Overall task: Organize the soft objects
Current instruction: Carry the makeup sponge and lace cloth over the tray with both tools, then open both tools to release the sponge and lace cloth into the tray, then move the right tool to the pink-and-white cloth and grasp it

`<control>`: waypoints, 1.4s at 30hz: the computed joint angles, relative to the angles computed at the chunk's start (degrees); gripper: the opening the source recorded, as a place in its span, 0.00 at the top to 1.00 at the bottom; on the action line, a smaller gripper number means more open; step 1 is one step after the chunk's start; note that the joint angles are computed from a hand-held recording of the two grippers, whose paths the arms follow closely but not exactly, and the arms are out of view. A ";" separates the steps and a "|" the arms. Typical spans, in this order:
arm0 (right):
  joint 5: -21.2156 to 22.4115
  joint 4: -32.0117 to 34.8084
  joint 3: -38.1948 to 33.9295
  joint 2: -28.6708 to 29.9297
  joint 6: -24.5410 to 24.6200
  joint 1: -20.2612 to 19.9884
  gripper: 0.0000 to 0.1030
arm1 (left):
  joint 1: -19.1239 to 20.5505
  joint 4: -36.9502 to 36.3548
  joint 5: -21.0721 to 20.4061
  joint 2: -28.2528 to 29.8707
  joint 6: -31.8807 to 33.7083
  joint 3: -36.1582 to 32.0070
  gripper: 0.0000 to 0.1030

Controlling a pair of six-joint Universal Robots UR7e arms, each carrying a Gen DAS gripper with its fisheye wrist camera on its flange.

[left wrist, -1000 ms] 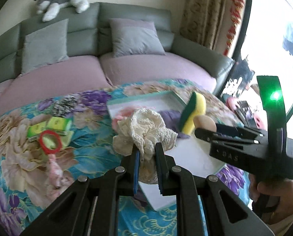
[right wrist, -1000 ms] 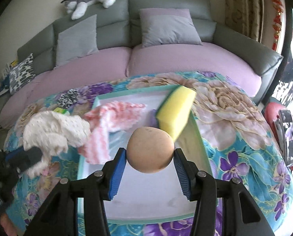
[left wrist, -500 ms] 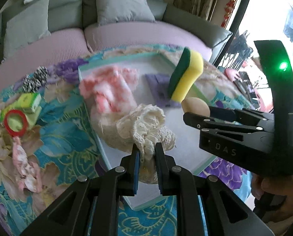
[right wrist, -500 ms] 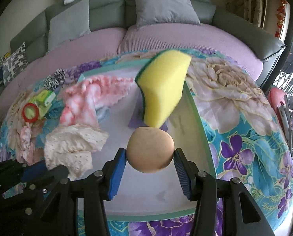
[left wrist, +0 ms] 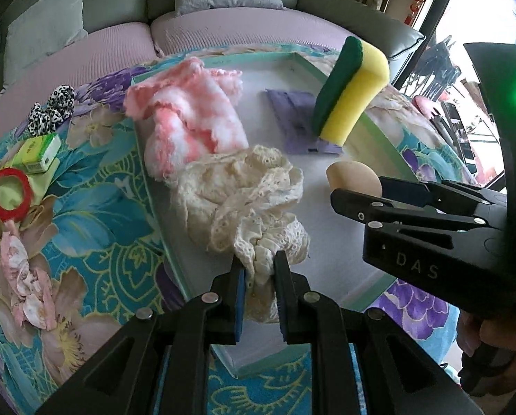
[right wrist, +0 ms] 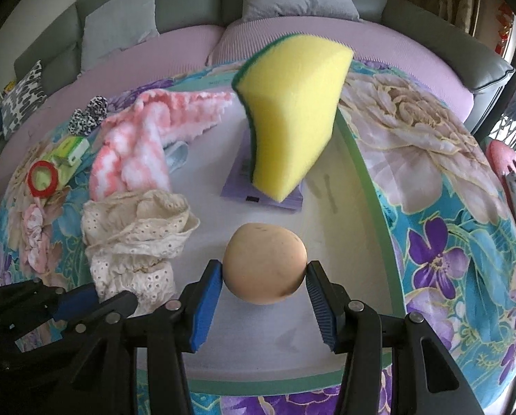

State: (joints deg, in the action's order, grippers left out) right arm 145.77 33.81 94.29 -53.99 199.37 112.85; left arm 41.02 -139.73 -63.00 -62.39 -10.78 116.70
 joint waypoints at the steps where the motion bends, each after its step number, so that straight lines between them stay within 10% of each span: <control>1: -0.19 0.27 -0.04 0.14 0.16 -0.17 0.47 | 0.03 0.12 -0.05 0.07 -0.10 -0.02 0.84; 8: -0.39 1.79 -0.60 1.09 0.56 -0.63 0.40 | -0.05 0.22 0.12 0.17 -0.19 0.05 0.82; 23: 1.60 0.57 -1.15 0.24 -0.28 2.59 0.24 | -2.21 -0.67 2.03 -3.70 0.85 1.00 0.42; 42: 1.61 -6.48 -2.72 -0.50 -8.24 6.20 0.04 | 0.11 -3.31 19.68 -10.01 -8.74 0.88 0.16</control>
